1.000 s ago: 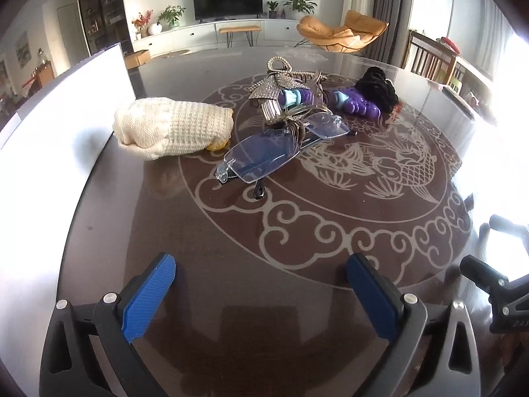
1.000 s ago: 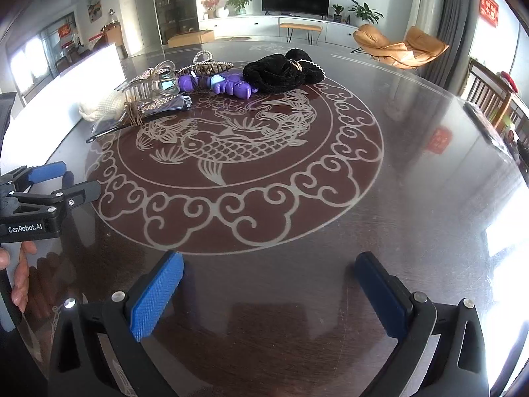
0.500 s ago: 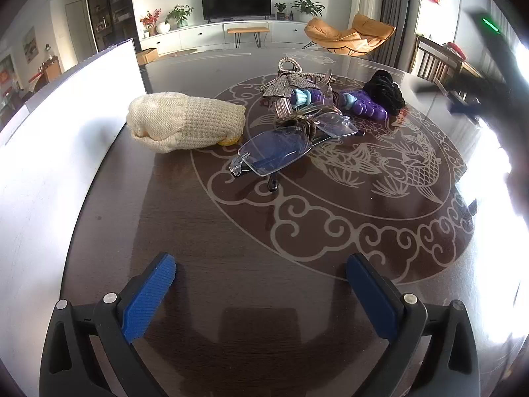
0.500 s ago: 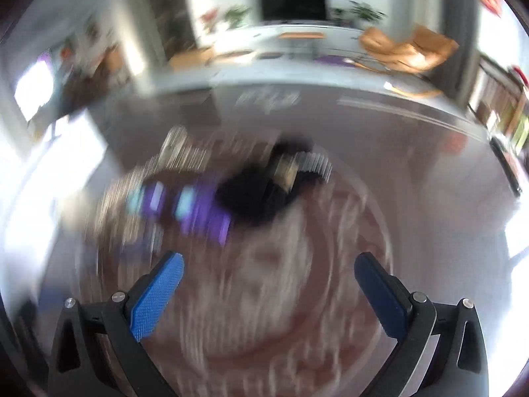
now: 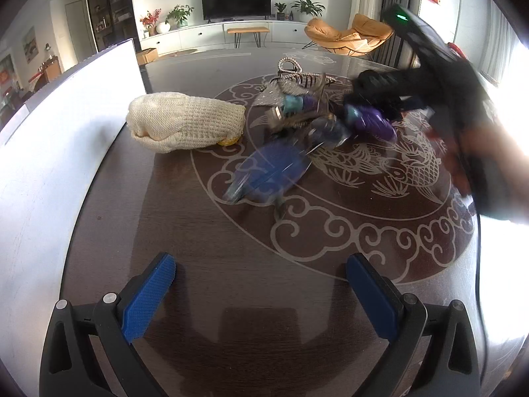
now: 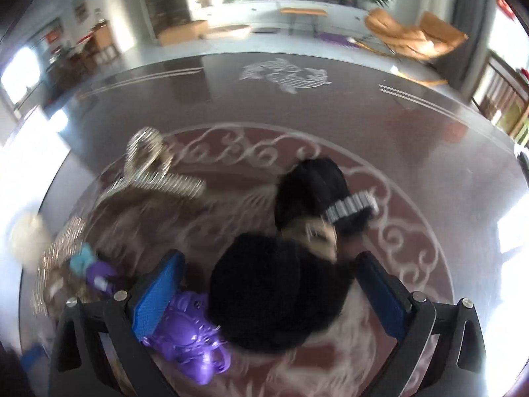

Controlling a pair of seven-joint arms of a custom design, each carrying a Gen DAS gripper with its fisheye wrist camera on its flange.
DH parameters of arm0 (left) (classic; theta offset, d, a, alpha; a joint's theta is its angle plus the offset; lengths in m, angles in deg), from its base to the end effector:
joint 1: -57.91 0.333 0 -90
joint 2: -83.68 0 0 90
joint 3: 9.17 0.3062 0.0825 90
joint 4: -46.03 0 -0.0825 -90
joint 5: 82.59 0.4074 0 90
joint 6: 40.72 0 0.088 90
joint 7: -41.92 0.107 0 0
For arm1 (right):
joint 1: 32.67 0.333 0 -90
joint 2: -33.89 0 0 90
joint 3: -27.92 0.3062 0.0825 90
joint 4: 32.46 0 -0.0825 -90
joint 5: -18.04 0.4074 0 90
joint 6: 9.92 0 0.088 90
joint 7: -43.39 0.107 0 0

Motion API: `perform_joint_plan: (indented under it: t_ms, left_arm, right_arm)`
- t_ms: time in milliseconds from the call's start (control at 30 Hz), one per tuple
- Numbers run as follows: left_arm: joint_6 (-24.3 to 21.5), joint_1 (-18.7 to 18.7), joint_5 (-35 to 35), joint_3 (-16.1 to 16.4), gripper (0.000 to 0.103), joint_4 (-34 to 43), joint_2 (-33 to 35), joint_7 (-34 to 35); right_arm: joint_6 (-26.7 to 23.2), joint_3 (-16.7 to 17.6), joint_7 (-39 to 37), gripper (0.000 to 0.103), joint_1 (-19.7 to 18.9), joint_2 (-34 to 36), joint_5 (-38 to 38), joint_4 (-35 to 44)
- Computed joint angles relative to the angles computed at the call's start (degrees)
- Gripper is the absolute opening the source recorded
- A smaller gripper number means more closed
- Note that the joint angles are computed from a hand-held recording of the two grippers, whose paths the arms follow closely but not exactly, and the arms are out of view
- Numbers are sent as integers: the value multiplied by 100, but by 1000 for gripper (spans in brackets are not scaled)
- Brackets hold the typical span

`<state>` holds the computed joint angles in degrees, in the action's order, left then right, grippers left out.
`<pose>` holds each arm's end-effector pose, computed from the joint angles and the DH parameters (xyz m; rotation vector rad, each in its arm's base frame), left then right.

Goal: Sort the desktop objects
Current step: 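Drag the purple toy wand out of the pile with the right tool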

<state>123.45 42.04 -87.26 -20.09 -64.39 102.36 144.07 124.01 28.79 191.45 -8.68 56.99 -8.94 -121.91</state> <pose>0.6108 -0.2934 0.3700 -1.3042 2.4110 -0.7779 0.6620 0.2971 0.4363 -1.6103 2.2205 -0.5777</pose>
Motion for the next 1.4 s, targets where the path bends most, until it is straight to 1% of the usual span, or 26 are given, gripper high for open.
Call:
perform_joint_plan:
  t_ms: [133, 200, 233, 333, 433, 567, 667, 700, 733, 767, 800, 867, 900, 933, 1000, 1033, 1067, 1133, 1167, 1200, 1233, 1267, 1300, 1333, 1367, 1400]
  left_arm:
    - [2, -4, -1, 4, 103, 0, 3, 1]
    - [1, -6, -1, 5, 103, 1, 4, 1]
    - [4, -4, -2, 4, 103, 1, 5, 4]
    - [4, -5, -4, 4, 103, -1, 4, 6]
    - [5, -4, -5, 4, 103, 1, 4, 8]
    - [5, -7, -5, 5, 103, 2, 4, 6]
    - [8, -4, -8, 4, 103, 1, 6, 11]
    - [8, -4, -8, 4, 103, 1, 6, 11]
    - [8, -4, -8, 4, 103, 1, 6, 11]
    - [8, -5, -8, 4, 103, 1, 6, 11]
    - [8, -5, -9, 4, 103, 1, 6, 11]
    - [8, -5, -9, 5, 103, 1, 6, 11]
    - [8, -5, -9, 5, 103, 1, 6, 11]
    - [8, -5, -9, 5, 103, 1, 6, 11]
    - [10, -6, -8, 5, 103, 0, 6, 10]
    - [10, -6, -8, 5, 103, 0, 6, 10]
    - [9, -9, -5, 7, 103, 0, 5, 6]
    - [11, -5, -8, 5, 103, -2, 7, 11]
    - [11, -5, -8, 5, 103, -2, 7, 11]
    - [13, -6, -7, 5, 103, -3, 5, 11]
    - [13, -3, -14, 3, 103, -2, 5, 11]
    - [8, -2, -12, 4, 103, 1, 7, 14]
    - [9, -7, -7, 7, 103, -2, 6, 10]
    - [10, -9, -6, 7, 103, -2, 5, 6]
    - [15, -7, -7, 6, 103, -3, 7, 10]
    - [13, -10, -3, 8, 103, -3, 5, 5]
  right_arm:
    - [483, 133, 124, 103, 131, -840, -287, -1239]
    - [541, 256, 208, 103, 180, -1281, -401, -1825]
    - [463, 337, 184, 103, 208, -1471, -440, -2056]
    - [557, 505, 179, 103, 198, -1878, -458, -2588]
    - [592, 585, 513, 103, 166, -2091, -553, -2878]
    - [564, 697, 926, 103, 156, -2242, -892, -3077]
    - [465, 738, 1123, 103, 168, -2180, -959, -3002]
    - [624, 683, 1092, 103, 104, -2179, -919, -3036]
    - [990, 628, 1136, 103, 34, -2222, -923, -3153]
    - [1450, 619, 1432, 103, 7, -2322, -1152, -3305]
    - [1612, 650, 1663, 103, 5, -2345, -1402, -3324]
    - [1762, 702, 1824, 103, 10, -2260, -1785, -3168]
    - [1861, 704, 1740, 103, 13, -2176, -1792, -3072]
    - [1998, 700, 1520, 103, 13, -2025, -1660, -2920]
    - [2103, 671, 1108, 101, 34, -1712, -1404, -2590]
    - [2126, 660, 978, 99, 77, -1591, -1347, -2466]
    - [2163, 655, 600, 94, 70, -1382, -1144, -2222]
    - [2076, 637, 186, 91, 144, -1118, -877, -1929]
    - [2013, 645, -90, 87, 164, -940, -692, -1745]
    - [1912, 621, -217, 76, 225, -873, -608, -1666]
    - [1843, 591, -263, 70, 291, -834, -552, -1635]
    - [1753, 607, -368, 54, 267, -758, -401, -1562]
    - [1608, 445, -202, 35, 443, -770, -652, -1531]
    - [1435, 430, -240, 31, 487, -773, -659, -1498]
    - [1383, 410, -247, 24, 501, -815, -669, -1526]
    - [1397, 409, -239, 23, 492, -859, -624, -1582]
